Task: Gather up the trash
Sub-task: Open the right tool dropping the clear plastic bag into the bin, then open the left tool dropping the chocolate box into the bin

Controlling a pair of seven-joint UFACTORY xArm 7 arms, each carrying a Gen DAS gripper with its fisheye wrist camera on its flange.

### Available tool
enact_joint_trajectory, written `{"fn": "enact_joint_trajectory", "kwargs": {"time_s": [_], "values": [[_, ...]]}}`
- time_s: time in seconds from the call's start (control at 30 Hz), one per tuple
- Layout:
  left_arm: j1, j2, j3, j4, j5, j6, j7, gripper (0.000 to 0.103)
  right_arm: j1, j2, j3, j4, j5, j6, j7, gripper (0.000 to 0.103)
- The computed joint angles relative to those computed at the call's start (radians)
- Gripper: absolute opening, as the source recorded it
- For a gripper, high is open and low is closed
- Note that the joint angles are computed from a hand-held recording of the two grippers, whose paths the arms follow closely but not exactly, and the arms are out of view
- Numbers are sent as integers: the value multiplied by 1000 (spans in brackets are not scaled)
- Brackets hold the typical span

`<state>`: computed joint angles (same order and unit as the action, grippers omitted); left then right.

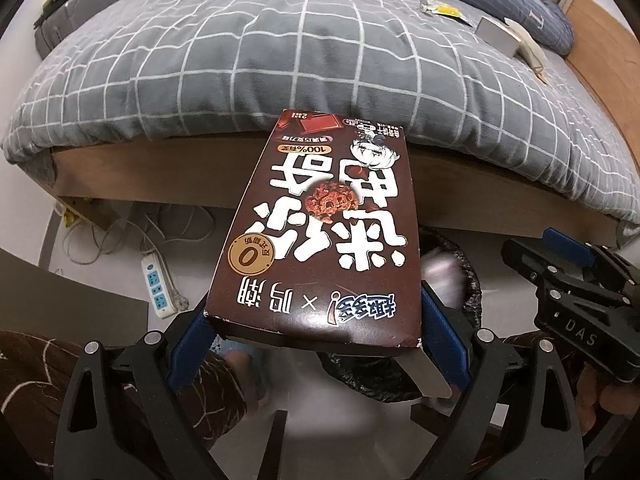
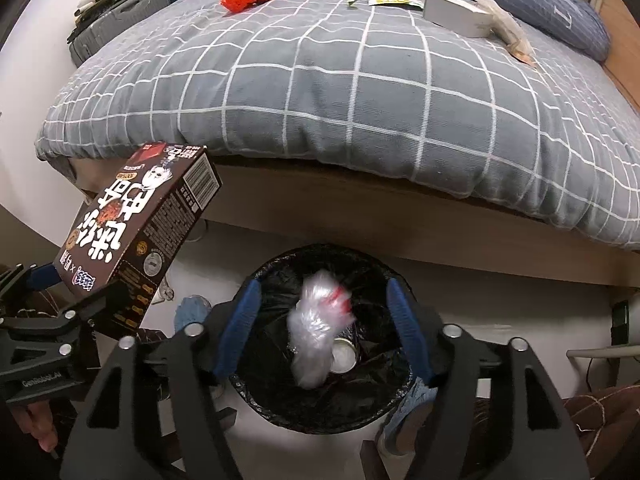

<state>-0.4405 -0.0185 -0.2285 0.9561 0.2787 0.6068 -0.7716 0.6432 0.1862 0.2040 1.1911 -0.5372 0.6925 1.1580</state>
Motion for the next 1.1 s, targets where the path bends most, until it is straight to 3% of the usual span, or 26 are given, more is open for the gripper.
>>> {"fn": "enact_joint_trajectory", "kwargs": {"time_s": [0.13,0.33,0.7,1.1], "values": [[-11,22,-6,20,-7,4,9,90,-9,-34,-5,-38,-17,-2,32,81],[-39,73,-8,74,-10,16,21,90,-43,-99,4,-117,-44,10,79,90],[-112,176,-13,177,-32,57,59,90,-131,-235,47,-275,-30,-7,121,92],[-186,251,11,261,14,59,44,94,-180,-291,81,-328,-21,-5,132,92]]}}
